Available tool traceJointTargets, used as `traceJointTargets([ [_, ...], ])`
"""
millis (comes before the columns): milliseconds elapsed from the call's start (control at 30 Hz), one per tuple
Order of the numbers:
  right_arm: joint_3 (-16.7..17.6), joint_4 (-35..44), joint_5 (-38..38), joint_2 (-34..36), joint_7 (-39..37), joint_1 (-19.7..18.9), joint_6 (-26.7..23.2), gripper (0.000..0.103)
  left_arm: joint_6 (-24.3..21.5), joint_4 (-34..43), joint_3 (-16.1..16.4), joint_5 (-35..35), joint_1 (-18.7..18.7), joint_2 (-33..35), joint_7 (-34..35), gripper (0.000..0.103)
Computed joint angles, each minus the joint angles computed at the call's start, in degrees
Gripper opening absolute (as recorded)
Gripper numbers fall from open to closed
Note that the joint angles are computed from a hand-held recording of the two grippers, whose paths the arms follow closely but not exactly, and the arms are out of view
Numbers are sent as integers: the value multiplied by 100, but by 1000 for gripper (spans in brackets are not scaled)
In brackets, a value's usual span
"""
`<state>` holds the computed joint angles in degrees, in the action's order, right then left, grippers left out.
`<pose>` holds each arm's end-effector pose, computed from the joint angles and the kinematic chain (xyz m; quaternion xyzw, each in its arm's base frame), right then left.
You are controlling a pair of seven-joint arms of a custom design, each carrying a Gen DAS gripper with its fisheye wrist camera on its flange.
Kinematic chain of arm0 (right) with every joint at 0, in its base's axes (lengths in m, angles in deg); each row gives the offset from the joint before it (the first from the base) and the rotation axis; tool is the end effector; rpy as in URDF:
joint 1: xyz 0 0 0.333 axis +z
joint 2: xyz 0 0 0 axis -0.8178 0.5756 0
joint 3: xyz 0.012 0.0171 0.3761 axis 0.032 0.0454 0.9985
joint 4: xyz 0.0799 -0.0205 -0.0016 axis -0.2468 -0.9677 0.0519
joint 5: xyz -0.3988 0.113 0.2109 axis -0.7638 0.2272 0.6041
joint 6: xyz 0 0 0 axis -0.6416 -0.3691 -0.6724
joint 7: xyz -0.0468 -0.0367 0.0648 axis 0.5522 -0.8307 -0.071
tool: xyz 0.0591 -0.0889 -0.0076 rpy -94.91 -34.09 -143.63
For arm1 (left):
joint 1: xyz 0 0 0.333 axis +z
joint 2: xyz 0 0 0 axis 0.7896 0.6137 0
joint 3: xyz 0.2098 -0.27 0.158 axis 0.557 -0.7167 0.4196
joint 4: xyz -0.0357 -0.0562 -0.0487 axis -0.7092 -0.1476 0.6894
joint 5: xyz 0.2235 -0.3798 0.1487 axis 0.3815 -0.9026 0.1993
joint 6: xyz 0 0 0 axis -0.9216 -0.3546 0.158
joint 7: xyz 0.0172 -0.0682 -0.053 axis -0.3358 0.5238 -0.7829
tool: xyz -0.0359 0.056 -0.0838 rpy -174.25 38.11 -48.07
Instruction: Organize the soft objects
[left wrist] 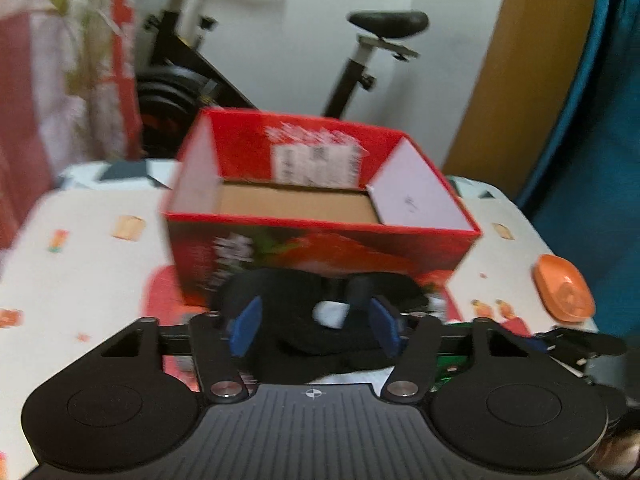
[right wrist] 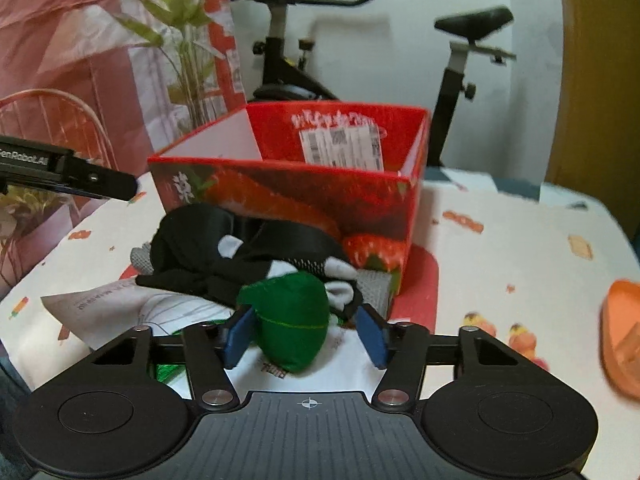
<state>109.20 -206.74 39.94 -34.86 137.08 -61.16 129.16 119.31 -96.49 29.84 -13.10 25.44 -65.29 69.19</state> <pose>0.3627 0.2976 0.4717 -0.6262 0.6345 -0.2359 0.3868 0.4474 -0.4939 0.5664 -0.5179 0.7604 -0.3687 0.1328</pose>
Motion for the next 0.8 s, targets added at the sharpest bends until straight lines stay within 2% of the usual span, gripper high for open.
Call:
traceJointTargets([
  [67,0,-91,95,76,104,-40,282,49,148,116,-49,-682,-42,250,429,53],
  [200,-2,-191,390,210,-22,-67,662,48,348,281,-253,-2221,-47,656,1486,53],
  [500,-252,-136,784,550,-894,195,802,47,576,485,-764,-4468,181,1097,3373,55],
  [667,-253,-92,1100,693,-1196,261,789,42,583,485,-909,-5324,282,1157,3920,56],
  [800,-289,-159,1358,701,-1256,349,879,39,569,444,-1251,-6747,549,1136,4814,56],
])
